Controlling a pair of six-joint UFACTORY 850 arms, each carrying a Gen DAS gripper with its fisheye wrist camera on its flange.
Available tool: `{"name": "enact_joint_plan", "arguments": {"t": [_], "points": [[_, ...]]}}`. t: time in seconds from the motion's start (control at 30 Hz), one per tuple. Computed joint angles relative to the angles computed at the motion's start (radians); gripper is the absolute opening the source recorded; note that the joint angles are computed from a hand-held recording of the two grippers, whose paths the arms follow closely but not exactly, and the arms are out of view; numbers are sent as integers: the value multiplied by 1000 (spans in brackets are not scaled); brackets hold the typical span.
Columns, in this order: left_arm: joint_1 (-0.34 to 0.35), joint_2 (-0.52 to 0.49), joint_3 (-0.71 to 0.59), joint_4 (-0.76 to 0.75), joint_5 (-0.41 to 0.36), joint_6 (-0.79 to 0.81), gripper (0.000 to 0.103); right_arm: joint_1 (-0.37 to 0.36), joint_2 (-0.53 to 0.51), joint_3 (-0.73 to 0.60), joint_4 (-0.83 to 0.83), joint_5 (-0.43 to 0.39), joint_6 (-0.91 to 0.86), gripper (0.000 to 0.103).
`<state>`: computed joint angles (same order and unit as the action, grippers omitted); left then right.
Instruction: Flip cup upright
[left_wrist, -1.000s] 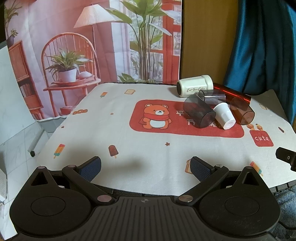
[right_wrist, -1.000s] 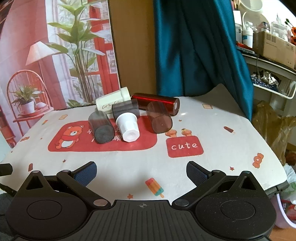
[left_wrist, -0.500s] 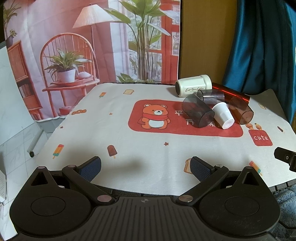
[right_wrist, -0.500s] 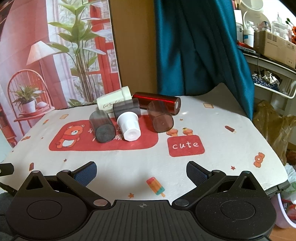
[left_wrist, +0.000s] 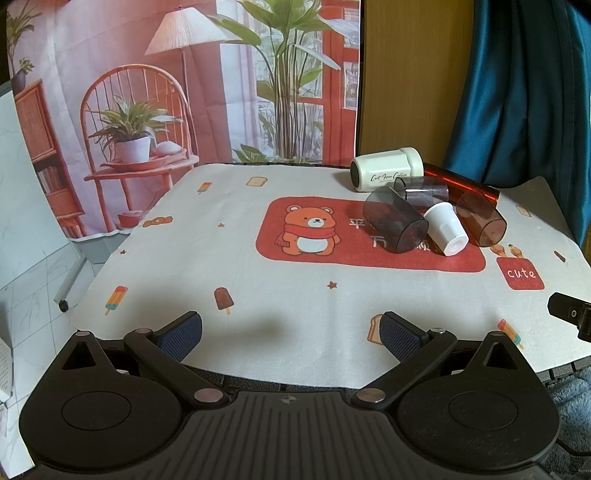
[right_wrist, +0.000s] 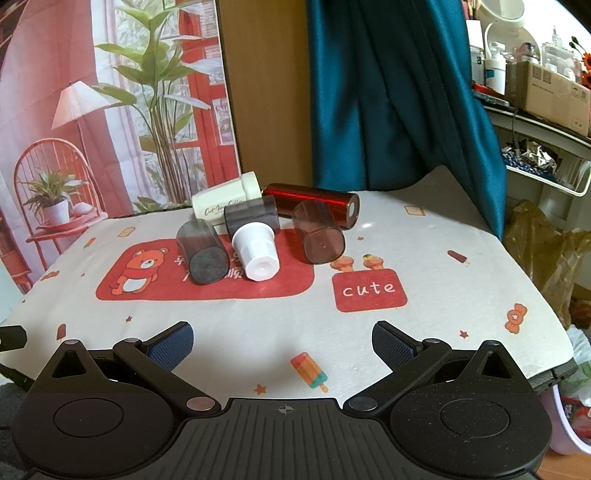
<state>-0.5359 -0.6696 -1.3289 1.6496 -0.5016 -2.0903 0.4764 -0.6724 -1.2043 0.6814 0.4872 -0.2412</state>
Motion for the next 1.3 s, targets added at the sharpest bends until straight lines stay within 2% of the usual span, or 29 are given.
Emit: {"name": "enact_joint_plan", "arguments": {"t": [1.03,1.3], "points": [[5,2,6,-9,21,8,103,-1,-8,-1,-14,4,13,103],[16,-8,-11,-45,48,44,103,-16,-11,8,-102,15,147,103]]}}
